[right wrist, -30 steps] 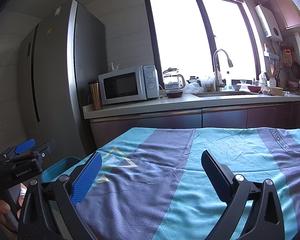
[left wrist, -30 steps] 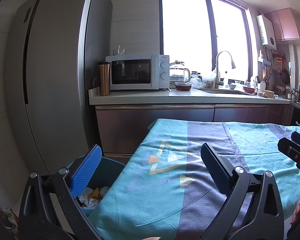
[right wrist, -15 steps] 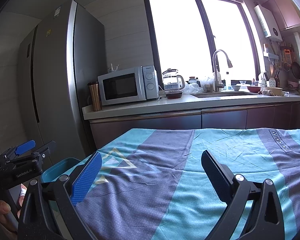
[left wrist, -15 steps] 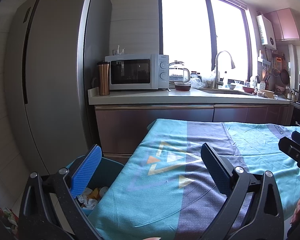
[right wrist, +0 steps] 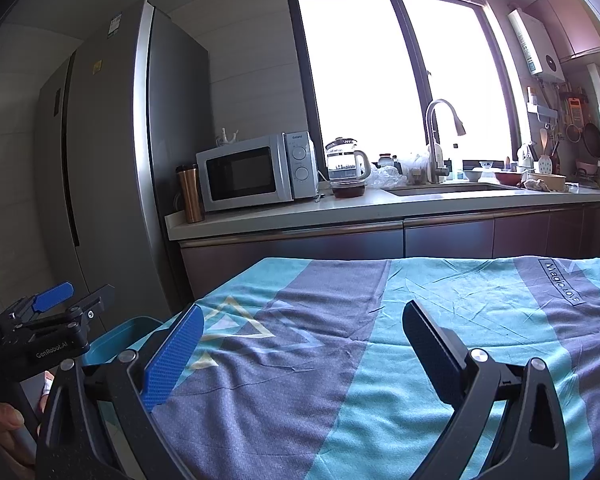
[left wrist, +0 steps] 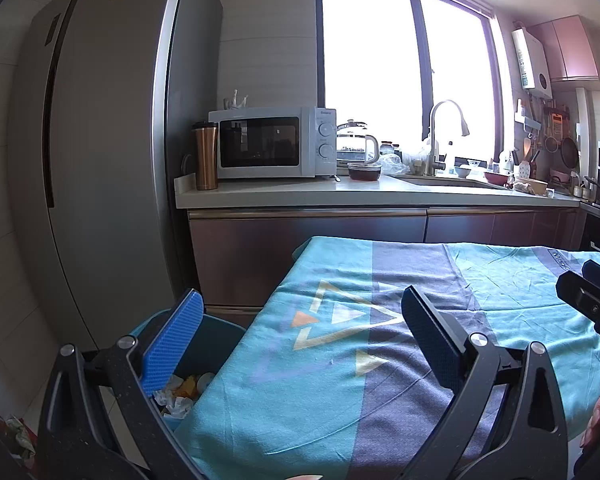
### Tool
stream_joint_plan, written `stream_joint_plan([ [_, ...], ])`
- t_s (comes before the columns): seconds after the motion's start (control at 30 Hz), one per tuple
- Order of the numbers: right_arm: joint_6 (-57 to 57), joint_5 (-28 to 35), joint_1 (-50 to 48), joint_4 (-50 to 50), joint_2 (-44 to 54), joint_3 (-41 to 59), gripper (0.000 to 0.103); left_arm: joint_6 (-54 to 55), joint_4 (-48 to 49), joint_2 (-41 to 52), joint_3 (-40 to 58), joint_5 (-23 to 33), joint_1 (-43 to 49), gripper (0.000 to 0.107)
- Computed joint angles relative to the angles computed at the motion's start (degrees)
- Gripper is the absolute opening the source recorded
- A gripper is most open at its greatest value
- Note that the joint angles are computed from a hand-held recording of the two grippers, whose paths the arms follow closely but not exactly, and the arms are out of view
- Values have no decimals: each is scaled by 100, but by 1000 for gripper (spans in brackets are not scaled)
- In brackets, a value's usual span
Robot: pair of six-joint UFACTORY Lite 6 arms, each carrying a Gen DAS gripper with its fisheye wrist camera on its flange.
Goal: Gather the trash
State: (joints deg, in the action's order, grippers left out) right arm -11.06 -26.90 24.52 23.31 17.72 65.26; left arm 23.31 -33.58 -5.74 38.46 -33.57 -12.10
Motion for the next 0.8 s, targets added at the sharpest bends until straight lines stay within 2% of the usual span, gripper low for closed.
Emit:
stream_joint_plan([
  [0.8, 157, 38, -70, -134, 47, 53, 96, 13, -79, 259, 141, -92, -90, 98],
])
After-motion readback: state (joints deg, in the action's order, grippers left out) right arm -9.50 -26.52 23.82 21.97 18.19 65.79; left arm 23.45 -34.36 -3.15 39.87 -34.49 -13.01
